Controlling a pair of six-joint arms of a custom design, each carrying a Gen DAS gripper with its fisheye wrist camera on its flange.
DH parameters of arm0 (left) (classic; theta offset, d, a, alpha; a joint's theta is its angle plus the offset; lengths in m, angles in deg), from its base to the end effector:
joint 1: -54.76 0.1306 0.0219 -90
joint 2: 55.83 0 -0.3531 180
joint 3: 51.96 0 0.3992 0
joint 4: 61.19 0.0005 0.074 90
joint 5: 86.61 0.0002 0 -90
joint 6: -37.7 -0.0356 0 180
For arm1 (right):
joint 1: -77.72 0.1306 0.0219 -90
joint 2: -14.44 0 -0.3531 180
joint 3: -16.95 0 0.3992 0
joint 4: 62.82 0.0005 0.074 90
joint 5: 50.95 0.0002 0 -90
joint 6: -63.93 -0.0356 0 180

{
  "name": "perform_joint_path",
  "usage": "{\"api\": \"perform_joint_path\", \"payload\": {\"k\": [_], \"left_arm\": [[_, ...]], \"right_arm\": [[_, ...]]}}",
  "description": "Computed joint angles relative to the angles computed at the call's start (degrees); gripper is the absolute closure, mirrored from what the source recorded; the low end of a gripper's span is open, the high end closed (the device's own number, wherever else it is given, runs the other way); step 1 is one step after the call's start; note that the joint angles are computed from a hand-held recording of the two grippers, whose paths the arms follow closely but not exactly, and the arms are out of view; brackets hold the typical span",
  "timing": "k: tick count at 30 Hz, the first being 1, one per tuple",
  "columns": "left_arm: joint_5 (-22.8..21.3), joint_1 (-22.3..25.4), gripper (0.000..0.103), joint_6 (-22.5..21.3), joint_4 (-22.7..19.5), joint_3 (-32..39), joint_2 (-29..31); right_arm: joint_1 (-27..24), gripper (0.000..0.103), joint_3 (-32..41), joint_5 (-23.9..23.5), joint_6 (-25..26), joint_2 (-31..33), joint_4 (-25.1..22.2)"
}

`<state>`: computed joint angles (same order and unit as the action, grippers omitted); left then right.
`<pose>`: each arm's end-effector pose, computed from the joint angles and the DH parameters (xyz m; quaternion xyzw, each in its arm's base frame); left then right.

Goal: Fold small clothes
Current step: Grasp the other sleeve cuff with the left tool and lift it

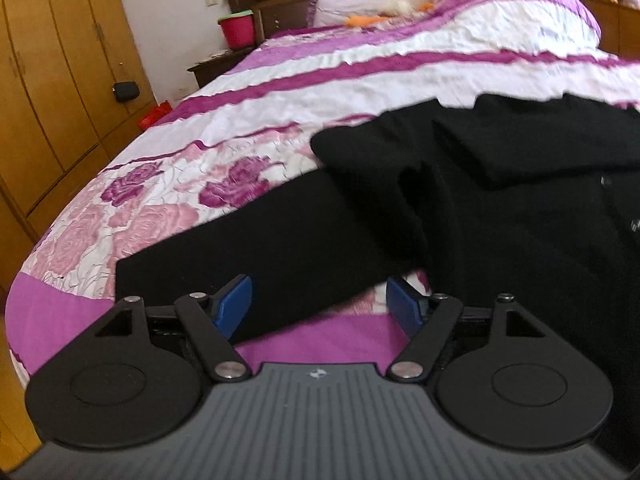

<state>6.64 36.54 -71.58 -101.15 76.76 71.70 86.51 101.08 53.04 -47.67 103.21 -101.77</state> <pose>0.6844 -0.2279 0.3502 0.3013 0.8496 -0.0216 0.4324 0.4863 0.0660 0.3763 0.1495 0.9012 -0.0055 0.4068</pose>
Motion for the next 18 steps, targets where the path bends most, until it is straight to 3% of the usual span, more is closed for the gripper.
{"api": "perform_joint_path", "payload": {"k": [5, 11, 16, 18], "left_arm": [[1.00, -0.16, 0.020, 0.19, -0.32, 1.30, 1.99], [1.07, -0.07, 0.014, -0.09, 4.13, 0.98, 3.46], [-1.96, -0.28, 0.016, 0.52, 9.09, 2.22, 5.63], [-3.33, -0.33, 0.023, 1.14, 10.28, 2.73, 6.29]], "right_arm": [[1.00, 0.053, -1.94, 2.78, -2.37, 1.21, 0.94], [1.36, 0.053, -4.59, 4.74, -4.70, 1.50, 4.60], [1.35, 0.053, -6.25, 5.52, -6.12, 1.29, 7.50], [1.49, 0.053, -6.87, 5.84, -5.98, 0.99, 8.22]]}}
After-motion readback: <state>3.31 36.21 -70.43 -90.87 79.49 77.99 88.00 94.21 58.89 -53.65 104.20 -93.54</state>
